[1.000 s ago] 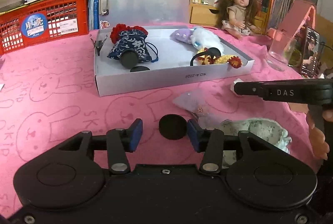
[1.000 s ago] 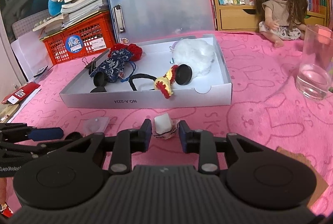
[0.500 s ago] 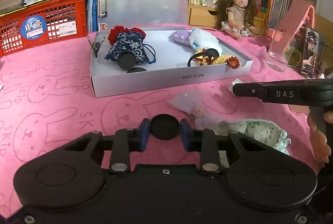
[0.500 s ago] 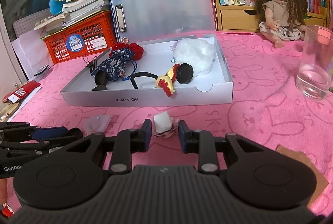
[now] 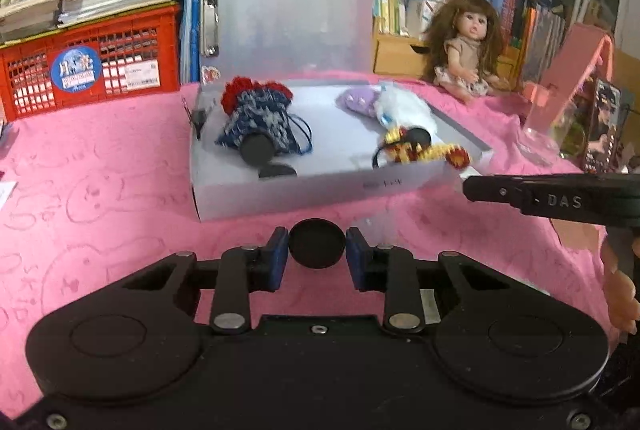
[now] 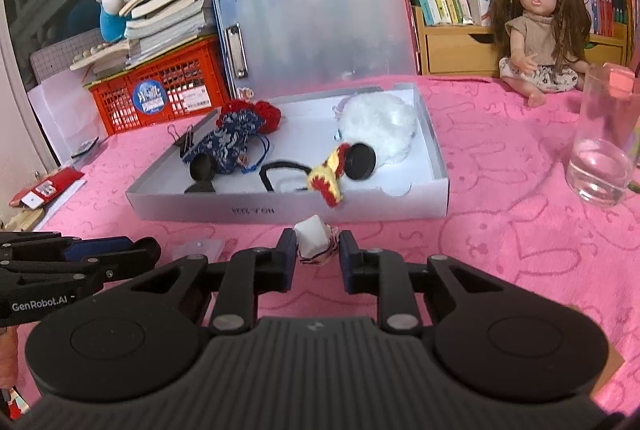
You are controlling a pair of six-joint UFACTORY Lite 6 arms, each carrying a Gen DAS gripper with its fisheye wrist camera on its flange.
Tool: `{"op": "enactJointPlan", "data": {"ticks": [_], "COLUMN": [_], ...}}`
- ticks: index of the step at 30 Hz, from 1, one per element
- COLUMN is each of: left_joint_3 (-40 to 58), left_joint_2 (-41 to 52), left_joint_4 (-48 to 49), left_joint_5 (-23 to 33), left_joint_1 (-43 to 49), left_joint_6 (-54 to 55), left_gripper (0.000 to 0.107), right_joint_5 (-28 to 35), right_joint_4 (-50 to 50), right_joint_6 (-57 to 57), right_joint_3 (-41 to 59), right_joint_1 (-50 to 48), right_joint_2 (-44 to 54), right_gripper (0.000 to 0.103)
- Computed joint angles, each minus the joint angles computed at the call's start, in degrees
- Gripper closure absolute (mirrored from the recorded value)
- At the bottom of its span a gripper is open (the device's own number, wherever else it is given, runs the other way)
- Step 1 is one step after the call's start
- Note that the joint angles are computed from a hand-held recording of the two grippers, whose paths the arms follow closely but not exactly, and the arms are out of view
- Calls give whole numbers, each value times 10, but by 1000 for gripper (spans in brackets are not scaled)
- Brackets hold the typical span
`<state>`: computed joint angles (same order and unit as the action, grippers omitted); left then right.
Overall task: Organize objects
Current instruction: 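Carry the white item and black disc into the box lid and release both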
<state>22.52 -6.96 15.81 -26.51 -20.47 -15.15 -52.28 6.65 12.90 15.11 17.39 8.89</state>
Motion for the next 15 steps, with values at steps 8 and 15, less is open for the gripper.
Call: {"op": "enactJointPlan", "data": {"ticks": [8,15], "left_joint_3": [73,132], "left_joint_2": [45,107], "left_joint_4": [40,33], "left_joint_5": [17,23], "left_joint_1": [24,24], "left_joint_6": [-51,-61], "left_gripper": [78,78], "right_joint_5": [43,70], "right_joint_4": [-21,-30], "right_joint_6": [9,8], "right_joint_3": [28,75], "right_joint_1": [-32,-42], "right_joint_2": [-18,5], "right_gripper": [77,77]}}
